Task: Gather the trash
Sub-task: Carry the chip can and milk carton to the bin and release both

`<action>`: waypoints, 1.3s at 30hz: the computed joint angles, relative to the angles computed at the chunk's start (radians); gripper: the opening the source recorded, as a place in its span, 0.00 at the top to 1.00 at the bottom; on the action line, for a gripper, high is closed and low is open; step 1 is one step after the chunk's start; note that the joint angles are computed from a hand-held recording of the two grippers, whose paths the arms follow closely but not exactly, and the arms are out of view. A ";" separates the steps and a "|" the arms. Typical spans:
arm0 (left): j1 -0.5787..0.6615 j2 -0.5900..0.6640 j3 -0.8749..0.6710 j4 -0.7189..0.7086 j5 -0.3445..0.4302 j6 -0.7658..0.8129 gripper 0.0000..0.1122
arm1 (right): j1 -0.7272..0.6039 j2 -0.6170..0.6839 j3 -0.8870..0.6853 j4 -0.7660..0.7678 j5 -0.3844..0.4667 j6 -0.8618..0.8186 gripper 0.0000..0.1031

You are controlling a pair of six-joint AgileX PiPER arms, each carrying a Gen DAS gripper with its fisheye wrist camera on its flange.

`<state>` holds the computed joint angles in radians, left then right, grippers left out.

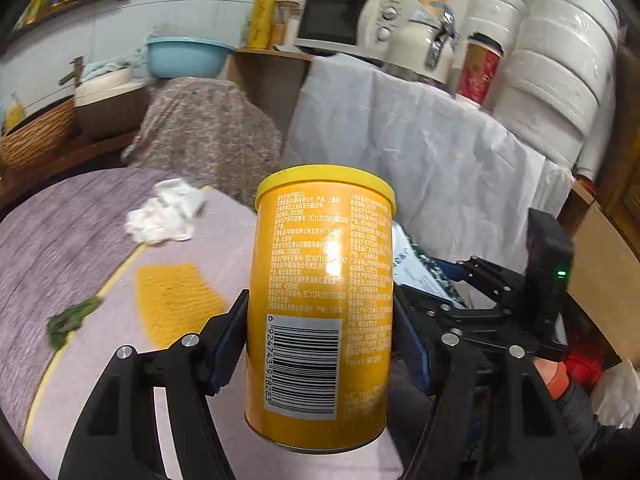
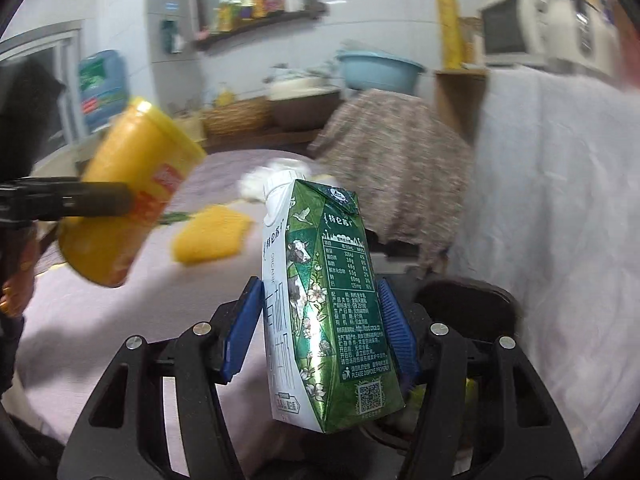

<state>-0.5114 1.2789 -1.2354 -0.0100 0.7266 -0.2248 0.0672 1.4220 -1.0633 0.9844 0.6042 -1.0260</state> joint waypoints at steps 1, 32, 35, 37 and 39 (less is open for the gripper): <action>-0.015 0.031 -0.020 0.001 -0.007 -0.010 0.41 | -0.016 0.018 0.002 -0.007 -0.013 0.009 0.42; -0.176 0.800 -0.665 0.028 0.180 -0.132 0.41 | -0.122 0.498 -0.051 -0.388 -0.378 0.462 0.30; -0.182 0.859 -0.739 0.028 0.221 -0.136 0.41 | -0.145 0.446 0.002 -0.473 -0.436 0.559 0.30; -0.182 0.885 -0.764 0.021 0.231 -0.132 0.41 | -0.152 0.419 0.031 -0.630 -0.468 0.717 0.30; -0.178 0.899 -0.770 -0.003 0.228 -0.116 0.41 | -0.167 0.399 0.055 -0.687 -0.495 0.777 0.30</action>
<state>-0.6897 2.1775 -2.0055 -0.0129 0.9550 -0.3408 -0.1001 1.8206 -1.0080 0.2974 0.1097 -0.2489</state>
